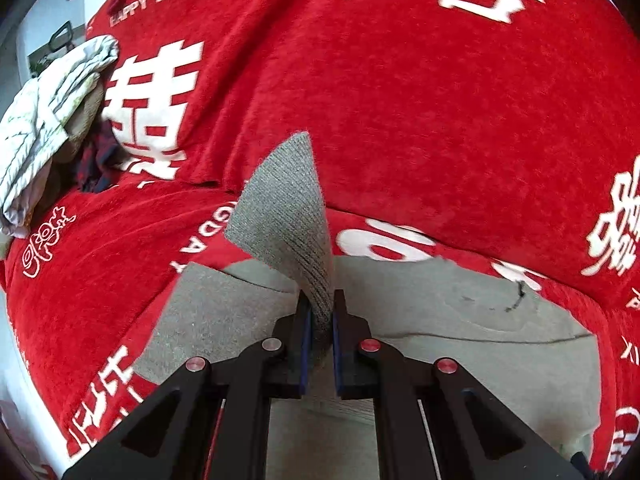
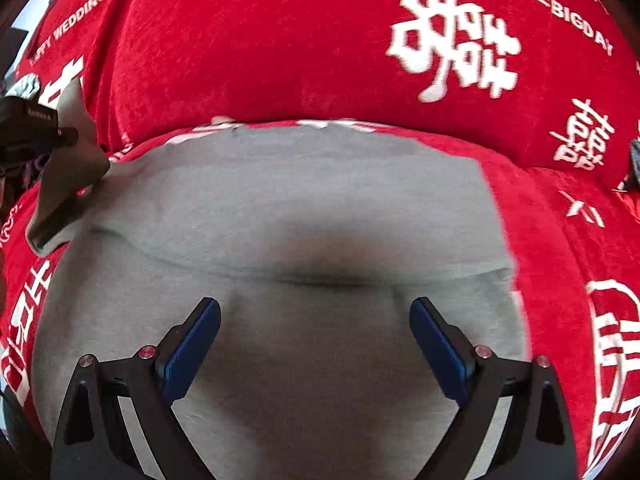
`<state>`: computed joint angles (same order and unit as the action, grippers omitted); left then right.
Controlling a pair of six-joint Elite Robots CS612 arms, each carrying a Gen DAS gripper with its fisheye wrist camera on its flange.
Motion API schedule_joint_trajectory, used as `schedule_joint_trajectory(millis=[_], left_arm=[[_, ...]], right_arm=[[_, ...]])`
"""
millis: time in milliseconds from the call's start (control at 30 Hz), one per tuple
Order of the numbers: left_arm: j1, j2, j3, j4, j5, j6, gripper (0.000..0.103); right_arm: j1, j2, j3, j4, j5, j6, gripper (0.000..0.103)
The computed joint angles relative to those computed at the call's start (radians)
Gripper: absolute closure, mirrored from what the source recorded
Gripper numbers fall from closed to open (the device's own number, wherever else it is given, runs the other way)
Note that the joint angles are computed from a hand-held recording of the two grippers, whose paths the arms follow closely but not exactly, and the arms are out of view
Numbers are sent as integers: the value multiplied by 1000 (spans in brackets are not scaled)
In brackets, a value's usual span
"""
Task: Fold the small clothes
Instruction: 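Lift the sleeve with the left tool, fold it across the body, release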
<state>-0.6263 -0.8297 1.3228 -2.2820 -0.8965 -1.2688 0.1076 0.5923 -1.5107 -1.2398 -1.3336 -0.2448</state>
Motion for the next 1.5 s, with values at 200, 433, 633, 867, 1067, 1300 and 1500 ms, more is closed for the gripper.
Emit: schedule_joint_trajectory(millis=[200,433,633,867,1067,1300,1500], left_arm=[[-19,42,-84,46,4,40,93],[-45,89,-175,87,17,106,93],[-59,133,-257,125,-2,153,93],[-78,191,-358,173,-19,214,93],[-97,233,-438,198,-17,262,93],[-106,287,-535,233,-42,292,93],[-112,324,-586,264,-70,313,93]], right_arm=[[-25,-1,-9,-29,-25,-14,7],[-49,7,-22,-32,-25,-4,7],[-68,9,-26,-28,-29,12,7],[-99,8,-35,-29,-23,31,7],[-125,14,-47,-42,-19,58,7],[-151,26,-60,-44,1,98,7],[-167,38,-69,-39,18,112,7]])
